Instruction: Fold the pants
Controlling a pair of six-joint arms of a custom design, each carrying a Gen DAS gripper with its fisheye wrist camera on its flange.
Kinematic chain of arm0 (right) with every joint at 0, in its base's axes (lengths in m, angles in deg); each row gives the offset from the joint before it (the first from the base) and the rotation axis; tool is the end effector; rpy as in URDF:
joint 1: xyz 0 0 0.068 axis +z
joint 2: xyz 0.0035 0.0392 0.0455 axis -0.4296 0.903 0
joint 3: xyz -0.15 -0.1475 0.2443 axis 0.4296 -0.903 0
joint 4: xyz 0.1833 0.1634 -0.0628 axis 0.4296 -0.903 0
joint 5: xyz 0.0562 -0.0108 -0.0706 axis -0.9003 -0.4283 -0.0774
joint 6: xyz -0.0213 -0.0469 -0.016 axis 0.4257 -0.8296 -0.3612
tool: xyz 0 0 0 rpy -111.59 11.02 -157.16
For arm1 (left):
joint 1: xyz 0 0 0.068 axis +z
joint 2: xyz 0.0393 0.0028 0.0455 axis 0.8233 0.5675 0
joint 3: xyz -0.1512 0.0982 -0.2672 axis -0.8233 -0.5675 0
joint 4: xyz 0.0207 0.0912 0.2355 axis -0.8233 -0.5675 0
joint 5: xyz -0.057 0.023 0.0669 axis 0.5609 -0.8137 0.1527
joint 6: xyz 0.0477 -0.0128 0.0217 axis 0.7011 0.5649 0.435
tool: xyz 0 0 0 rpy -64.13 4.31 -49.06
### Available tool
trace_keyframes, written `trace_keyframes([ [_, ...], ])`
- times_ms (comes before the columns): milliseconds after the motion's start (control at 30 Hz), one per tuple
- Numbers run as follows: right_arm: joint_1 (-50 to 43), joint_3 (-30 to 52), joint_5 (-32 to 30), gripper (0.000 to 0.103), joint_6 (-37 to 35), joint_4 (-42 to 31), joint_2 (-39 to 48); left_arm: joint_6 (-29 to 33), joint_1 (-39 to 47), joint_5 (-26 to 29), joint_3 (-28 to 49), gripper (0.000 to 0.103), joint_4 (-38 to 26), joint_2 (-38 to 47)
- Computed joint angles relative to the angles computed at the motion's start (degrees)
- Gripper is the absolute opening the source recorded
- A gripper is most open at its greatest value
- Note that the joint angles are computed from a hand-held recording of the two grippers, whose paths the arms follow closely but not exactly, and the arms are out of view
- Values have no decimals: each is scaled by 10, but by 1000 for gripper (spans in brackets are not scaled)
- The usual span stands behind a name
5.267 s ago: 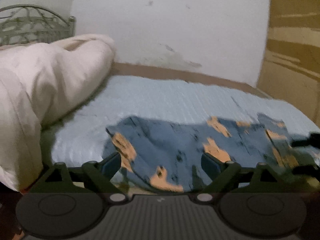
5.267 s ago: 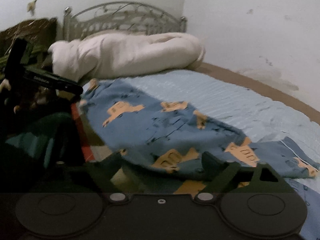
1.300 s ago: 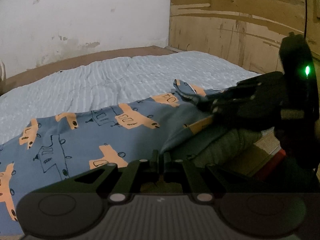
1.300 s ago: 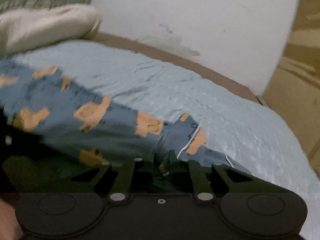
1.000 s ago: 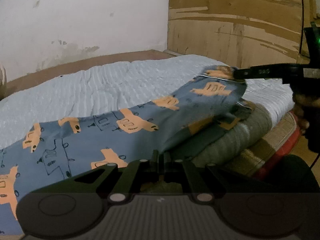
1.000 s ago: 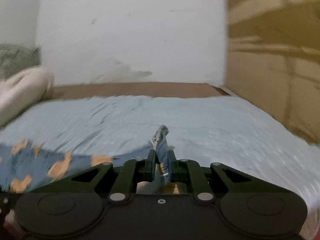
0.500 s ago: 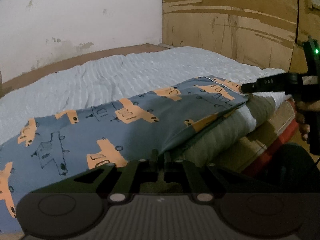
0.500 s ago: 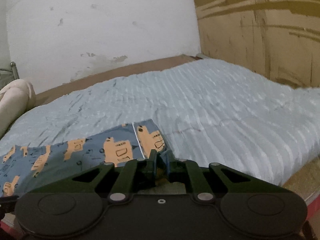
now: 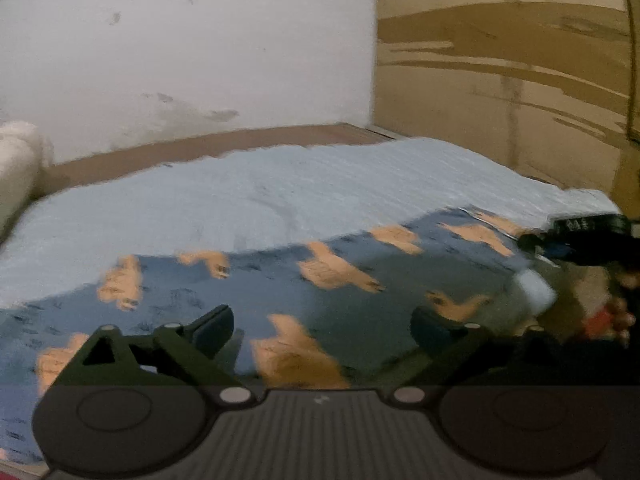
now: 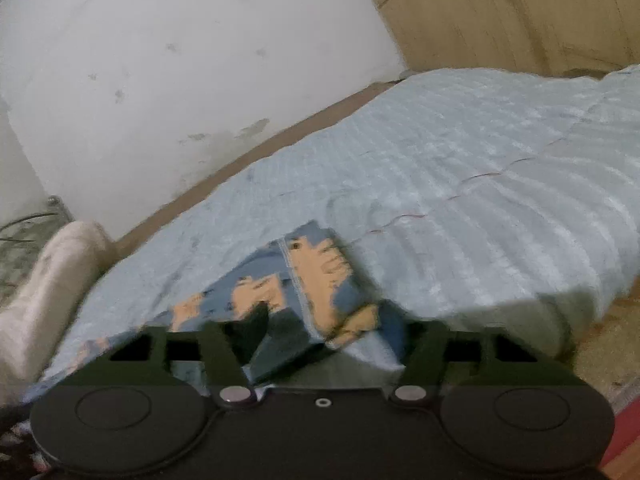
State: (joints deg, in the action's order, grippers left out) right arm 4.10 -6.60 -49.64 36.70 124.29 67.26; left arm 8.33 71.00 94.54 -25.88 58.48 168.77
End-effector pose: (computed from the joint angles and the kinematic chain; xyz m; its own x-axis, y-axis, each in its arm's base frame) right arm 0.2334 0.1189 0.0855 -0.5226 0.4551 -0.7210 0.1782 0.8853 0.4296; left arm 0.2132 0.0407 0.1006 -0.4771 0.2143 -0.8524 0.3742 0.9271 0.0236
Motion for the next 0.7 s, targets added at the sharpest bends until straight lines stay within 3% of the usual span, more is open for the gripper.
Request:
trace_keyframes([
  [100, 10, 9, 30, 22, 23, -39, -14, 19, 49, -13, 35, 98, -60, -40],
  [200, 28, 30, 62, 23, 13, -97, -33, 22, 120, -16, 74, 102, -99, -60],
  [300, 29, 36, 70, 36, 6, -114, -36, 24, 197, -15, 118, 102, -136, -62],
  [433, 79, 83, 172, 80, -30, -207, -55, 32, 271, -22, 165, 102, -176, -46],
  [467, 85, 94, 187, 86, -45, -213, -51, 30, 286, -22, 174, 102, -183, -39],
  [600, 131, 151, 260, 102, -103, -232, -38, 22, 337, -7, 201, 102, -217, -3],
  [700, 165, 196, 273, 102, -172, -194, -14, 18, 377, 22, 208, 102, -226, 33],
])
